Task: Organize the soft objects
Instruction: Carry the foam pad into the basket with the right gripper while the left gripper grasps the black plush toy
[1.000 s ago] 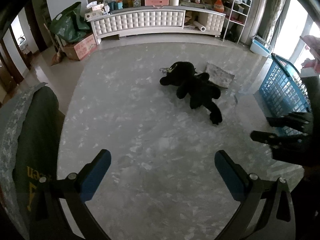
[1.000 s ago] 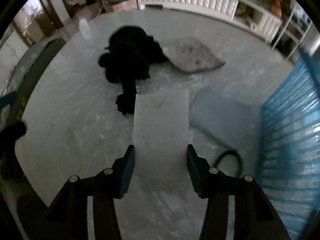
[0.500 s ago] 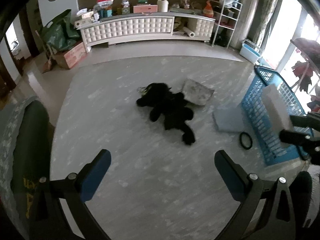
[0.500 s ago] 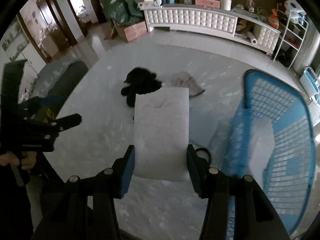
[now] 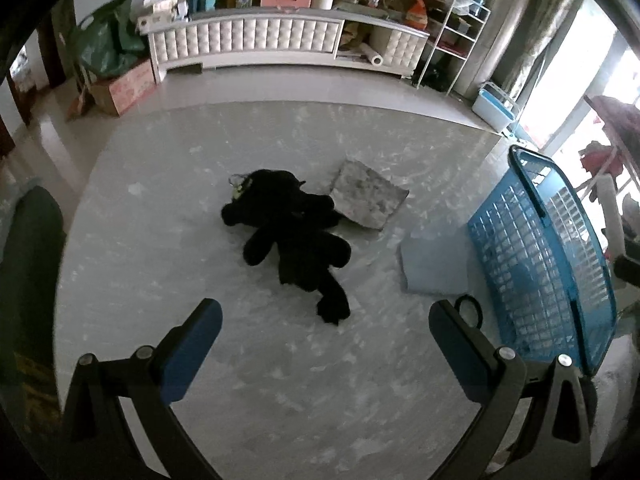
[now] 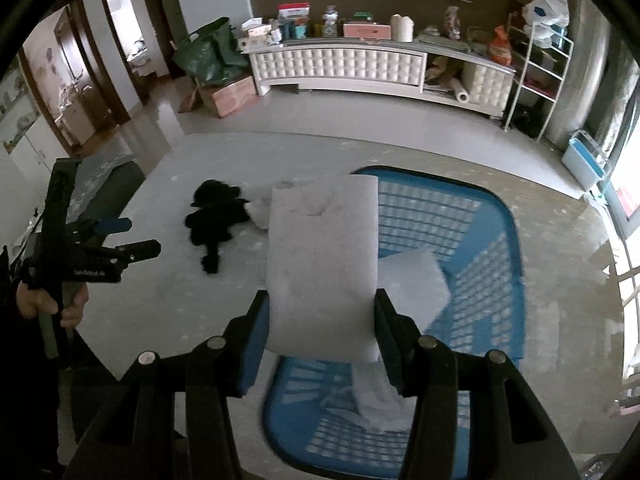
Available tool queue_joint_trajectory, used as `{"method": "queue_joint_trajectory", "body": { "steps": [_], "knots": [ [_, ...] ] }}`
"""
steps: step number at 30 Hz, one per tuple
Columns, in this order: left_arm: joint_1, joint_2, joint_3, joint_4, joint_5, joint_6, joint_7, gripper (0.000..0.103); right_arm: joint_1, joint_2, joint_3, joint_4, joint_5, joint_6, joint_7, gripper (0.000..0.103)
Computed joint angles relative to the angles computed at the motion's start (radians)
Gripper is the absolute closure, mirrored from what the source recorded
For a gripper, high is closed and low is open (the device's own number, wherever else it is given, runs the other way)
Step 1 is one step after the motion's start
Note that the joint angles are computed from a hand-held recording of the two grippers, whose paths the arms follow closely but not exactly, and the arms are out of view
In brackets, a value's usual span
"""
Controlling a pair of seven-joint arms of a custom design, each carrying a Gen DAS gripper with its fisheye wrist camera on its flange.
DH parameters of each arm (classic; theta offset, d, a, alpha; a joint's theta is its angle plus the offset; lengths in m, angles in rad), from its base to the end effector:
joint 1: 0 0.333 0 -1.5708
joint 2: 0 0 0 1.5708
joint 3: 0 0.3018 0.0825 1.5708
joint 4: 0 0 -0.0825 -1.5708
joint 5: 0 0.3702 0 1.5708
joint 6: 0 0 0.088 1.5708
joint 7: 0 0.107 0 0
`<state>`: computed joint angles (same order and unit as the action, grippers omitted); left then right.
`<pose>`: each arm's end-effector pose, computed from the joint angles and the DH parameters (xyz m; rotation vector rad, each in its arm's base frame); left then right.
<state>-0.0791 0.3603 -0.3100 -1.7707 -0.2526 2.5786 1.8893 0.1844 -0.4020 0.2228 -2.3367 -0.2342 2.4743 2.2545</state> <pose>0.6248 -0.2289 0.4103 -1.5228 2.5106 -0.7889 0.4235 0.1939 0.5367 -1.7548 1.9884 -0.5386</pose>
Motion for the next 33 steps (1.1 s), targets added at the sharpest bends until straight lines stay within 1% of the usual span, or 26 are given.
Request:
{"method": "queue_joint_trajectory", "body": {
  "steps": [2,7,11,12,17,21,23,25,30,31,32,33],
  "knots": [
    [-0.018,0.033,0.015,0.038,0.029,-0.014,-0.040,0.000,0.000,-0.025,-0.006,-0.022,0.004,-0.001,-0.003,0.055],
    [-0.041,0.115,0.030,0.141,0.091,-0.053,-0.119,0.000,-0.012,-0.046,-0.013,-0.052,0.023,0.010,-0.017,0.055],
    [-0.089,0.184,0.071,0.225,0.199,-0.065,-0.225,0.000,-0.021,-0.059,-0.021,-0.070,0.045,0.012,-0.029,0.055],
    [-0.092,0.198,0.071,0.242,0.216,-0.069,-0.239,0.000,-0.024,-0.059,-0.021,-0.071,0.048,0.010,-0.030,0.055],
    [-0.101,0.286,0.061,0.358,0.257,-0.109,-0.284,0.000,-0.033,-0.071,-0.031,-0.084,0.069,0.002,-0.046,0.055],
    [-0.143,0.362,0.092,0.473,0.324,-0.167,-0.338,0.000,-0.038,-0.086,-0.034,-0.099,0.087,-0.002,-0.057,0.054],
    [-0.142,0.389,0.088,0.505,0.328,-0.180,-0.351,0.000,-0.041,-0.094,-0.037,-0.106,0.095,-0.010,-0.066,0.054],
    [-0.140,0.431,0.079,0.562,0.317,-0.220,-0.360,0.000,-0.046,-0.099,-0.037,-0.111,0.098,-0.016,-0.070,0.054],
    [-0.162,0.477,0.104,0.621,0.352,-0.246,-0.398,0.000,-0.060,-0.105,-0.042,-0.120,0.108,-0.021,-0.076,0.054],
    [-0.165,0.485,0.107,0.631,0.361,-0.251,-0.401,0.002,-0.062,-0.102,-0.044,-0.120,0.110,-0.020,-0.078,0.054],
    [-0.172,0.498,0.114,0.651,0.373,-0.264,-0.405,0.007,-0.063,-0.098,-0.049,-0.120,0.115,-0.021,-0.084,0.054],
    [-0.170,0.512,0.111,0.667,0.371,-0.277,-0.403,0.010,-0.064,-0.094,-0.051,-0.120,0.119,-0.023,-0.087,0.054]
  ]
}}
